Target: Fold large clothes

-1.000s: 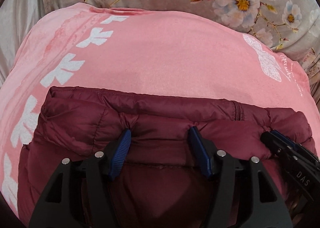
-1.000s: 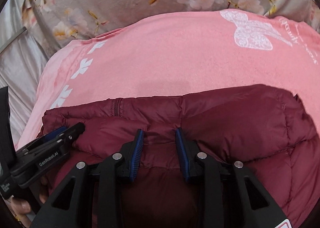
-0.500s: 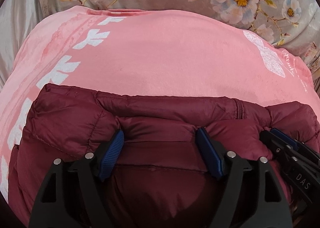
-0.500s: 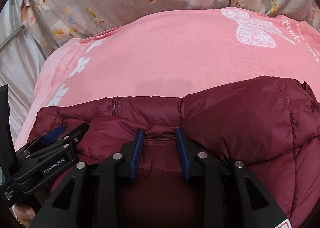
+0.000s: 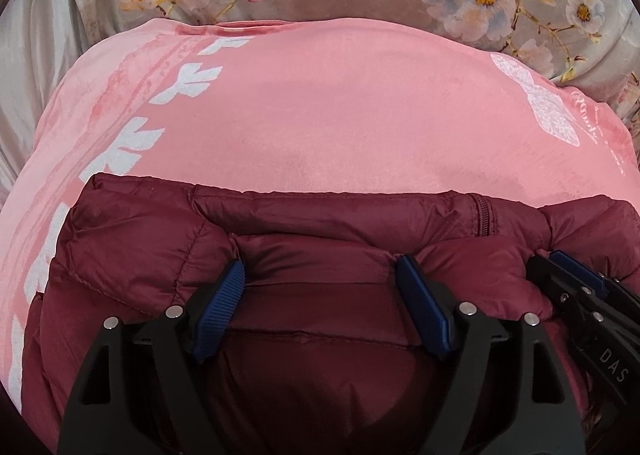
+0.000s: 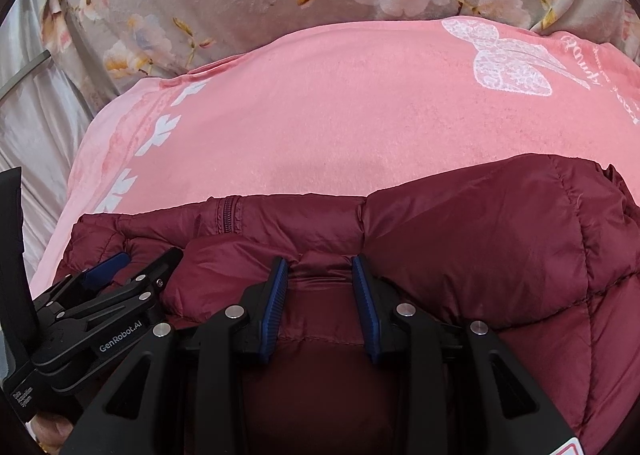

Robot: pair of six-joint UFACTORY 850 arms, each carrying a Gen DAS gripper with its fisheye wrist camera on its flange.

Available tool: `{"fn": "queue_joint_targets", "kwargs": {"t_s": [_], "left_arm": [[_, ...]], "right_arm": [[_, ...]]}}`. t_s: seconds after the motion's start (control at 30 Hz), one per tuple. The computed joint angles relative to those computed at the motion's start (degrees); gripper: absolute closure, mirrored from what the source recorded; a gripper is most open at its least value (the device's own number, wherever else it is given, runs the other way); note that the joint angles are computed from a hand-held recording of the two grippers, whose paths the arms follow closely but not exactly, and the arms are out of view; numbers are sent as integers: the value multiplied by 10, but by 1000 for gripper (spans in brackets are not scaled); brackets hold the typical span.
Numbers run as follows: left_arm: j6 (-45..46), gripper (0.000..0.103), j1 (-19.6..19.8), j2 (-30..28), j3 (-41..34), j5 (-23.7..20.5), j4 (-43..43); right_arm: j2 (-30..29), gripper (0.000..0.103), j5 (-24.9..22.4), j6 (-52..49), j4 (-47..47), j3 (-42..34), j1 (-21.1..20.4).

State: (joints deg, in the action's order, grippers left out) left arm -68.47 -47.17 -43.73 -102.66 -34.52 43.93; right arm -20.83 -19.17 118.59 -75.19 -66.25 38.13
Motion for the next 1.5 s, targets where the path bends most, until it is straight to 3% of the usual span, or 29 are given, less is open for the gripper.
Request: {"fn": "queue_joint_targets", "kwargs": {"t_s": [0.37, 0.43, 0.5, 0.57, 0.7, 0.9, 1.07, 1.5], "left_arm": [[11, 24, -1, 1, -5, -14, -5], [4, 23, -5, 16, 9, -23, 1], [-21, 23, -11, 49, 49, -11, 17], [-60, 21, -19, 89, 97, 14, 33], [-152, 14, -46, 142, 170, 34, 101], [-202, 13, -73, 132, 189, -11, 147], [-178, 8, -73, 116, 174, -27, 129], [-154, 5, -73, 104, 160, -42, 103]], "right_arm": [[13, 69, 16, 59, -52, 14, -4], [23, 65, -18, -8, 9, 14, 11], [42, 45, -78, -16, 4, 26, 41], [62, 41, -113, 6, -23, 46, 67], [91, 41, -138, 47, -35, 85, 106], [76, 40, -171, 61, -28, 95, 130], [57, 38, -186, 8, 17, 75, 133], [56, 38, -178, -4, 30, 75, 127]]}}
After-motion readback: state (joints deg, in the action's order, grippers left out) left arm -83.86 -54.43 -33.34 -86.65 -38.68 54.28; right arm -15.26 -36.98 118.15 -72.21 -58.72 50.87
